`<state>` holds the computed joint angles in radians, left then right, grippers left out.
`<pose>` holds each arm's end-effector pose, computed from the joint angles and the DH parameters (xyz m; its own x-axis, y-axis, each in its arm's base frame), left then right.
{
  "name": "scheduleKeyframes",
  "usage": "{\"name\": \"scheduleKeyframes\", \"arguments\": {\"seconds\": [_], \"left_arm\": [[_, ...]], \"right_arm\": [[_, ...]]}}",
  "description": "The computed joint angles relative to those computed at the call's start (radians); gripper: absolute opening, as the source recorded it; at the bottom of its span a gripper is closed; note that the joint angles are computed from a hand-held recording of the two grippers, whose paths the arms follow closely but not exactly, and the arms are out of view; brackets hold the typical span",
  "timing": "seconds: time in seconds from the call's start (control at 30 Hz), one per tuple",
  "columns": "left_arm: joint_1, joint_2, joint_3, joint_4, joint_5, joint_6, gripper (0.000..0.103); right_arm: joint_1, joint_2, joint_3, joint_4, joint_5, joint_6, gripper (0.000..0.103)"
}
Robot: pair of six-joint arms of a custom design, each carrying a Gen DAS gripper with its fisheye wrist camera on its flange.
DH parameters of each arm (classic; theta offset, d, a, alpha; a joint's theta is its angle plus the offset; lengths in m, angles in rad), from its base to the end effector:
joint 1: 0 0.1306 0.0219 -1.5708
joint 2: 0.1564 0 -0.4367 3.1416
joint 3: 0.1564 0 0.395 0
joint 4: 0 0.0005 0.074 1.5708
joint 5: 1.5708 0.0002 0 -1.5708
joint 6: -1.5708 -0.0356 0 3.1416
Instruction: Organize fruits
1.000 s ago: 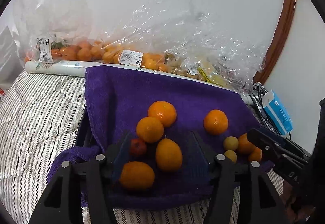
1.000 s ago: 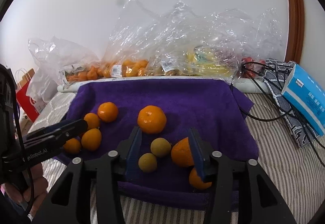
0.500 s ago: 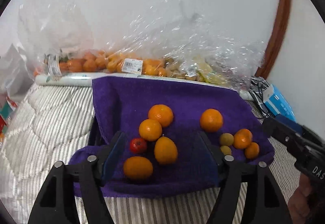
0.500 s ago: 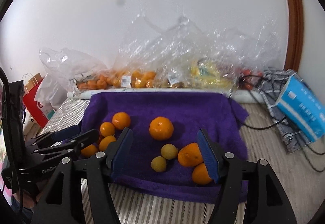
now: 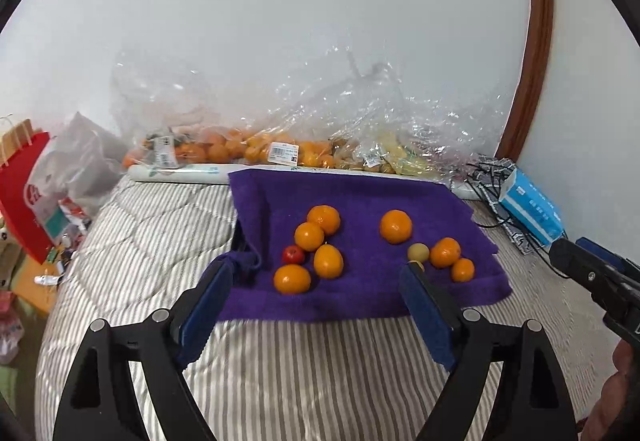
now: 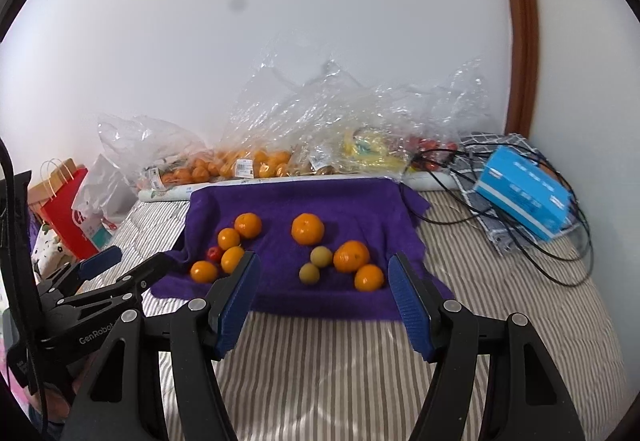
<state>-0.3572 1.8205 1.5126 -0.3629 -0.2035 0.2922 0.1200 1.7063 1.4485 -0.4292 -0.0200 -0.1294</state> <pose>0.6169 -0.2231 0.3442 -0.6136 -0.0721 -0.7863 0.0182 0.9943 -0.1053 0.6097 0.0737 0.3785 -0.6418 0.0526 -0.7650 -0.0526 0.9923 0.1123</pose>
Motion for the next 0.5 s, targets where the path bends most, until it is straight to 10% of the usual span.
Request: {"name": "scheduleKeyframes", "arguments": {"seconds": [0.5], "left_arm": [[-0.079,-0.237,-0.232,0.103,-0.090,0.011,0.095]], "right_arm": [[0.018,-0.246,-0.218,0.042,0.105,-0.014,0.094]]}}
